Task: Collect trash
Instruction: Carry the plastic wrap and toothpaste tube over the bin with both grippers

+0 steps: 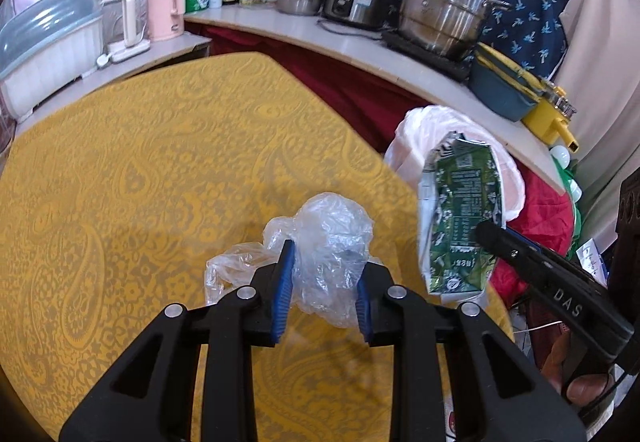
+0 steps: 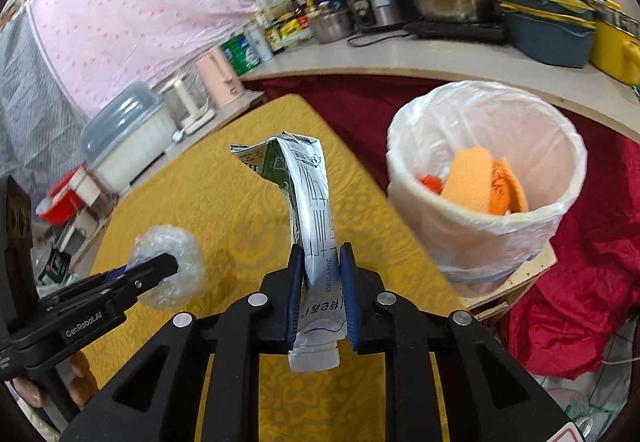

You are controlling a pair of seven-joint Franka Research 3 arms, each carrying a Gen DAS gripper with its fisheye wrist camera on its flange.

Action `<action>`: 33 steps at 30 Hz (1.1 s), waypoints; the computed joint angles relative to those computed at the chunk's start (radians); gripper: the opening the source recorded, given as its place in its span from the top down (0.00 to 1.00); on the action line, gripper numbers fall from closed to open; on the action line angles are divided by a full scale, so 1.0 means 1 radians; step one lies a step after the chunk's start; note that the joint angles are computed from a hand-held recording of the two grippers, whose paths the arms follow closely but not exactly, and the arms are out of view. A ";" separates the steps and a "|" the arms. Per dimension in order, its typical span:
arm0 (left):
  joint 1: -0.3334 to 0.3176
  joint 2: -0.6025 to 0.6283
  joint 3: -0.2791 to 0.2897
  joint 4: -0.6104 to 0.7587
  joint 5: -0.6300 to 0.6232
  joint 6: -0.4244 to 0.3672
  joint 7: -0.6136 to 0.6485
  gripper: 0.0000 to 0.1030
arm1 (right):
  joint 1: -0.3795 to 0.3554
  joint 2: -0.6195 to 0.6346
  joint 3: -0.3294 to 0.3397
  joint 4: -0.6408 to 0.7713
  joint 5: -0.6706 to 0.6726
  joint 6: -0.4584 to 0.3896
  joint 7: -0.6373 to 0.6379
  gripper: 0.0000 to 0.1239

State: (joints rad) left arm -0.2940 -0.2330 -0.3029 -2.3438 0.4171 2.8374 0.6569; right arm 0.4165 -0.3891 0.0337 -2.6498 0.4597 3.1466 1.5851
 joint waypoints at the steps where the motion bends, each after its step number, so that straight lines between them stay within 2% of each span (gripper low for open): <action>1: 0.001 0.008 -0.003 0.014 0.004 -0.001 0.000 0.75 | -0.009 -0.008 -0.002 -0.003 0.000 0.004 0.002 0.85; 8: -0.002 0.088 -0.026 0.138 0.079 -0.012 -0.021 0.75 | -0.087 -0.057 0.015 -0.022 -0.018 0.036 0.047 0.85; 18: -0.057 0.240 -0.011 0.347 0.157 -0.024 -0.022 0.75 | -0.172 -0.055 -0.007 0.002 -0.048 0.064 0.064 0.85; 24: -0.101 0.348 0.010 0.483 0.181 -0.028 0.015 0.75 | -0.155 -0.016 -0.085 0.026 -0.037 0.095 0.044 0.85; 28: -0.128 0.431 0.018 0.579 0.131 -0.035 0.079 0.75 | -0.117 0.019 -0.156 0.052 -0.022 0.110 0.019 0.85; 33: -0.166 0.536 0.026 0.704 0.078 -0.068 0.166 0.75 | -0.090 0.057 -0.210 0.086 -0.006 0.119 -0.006 0.85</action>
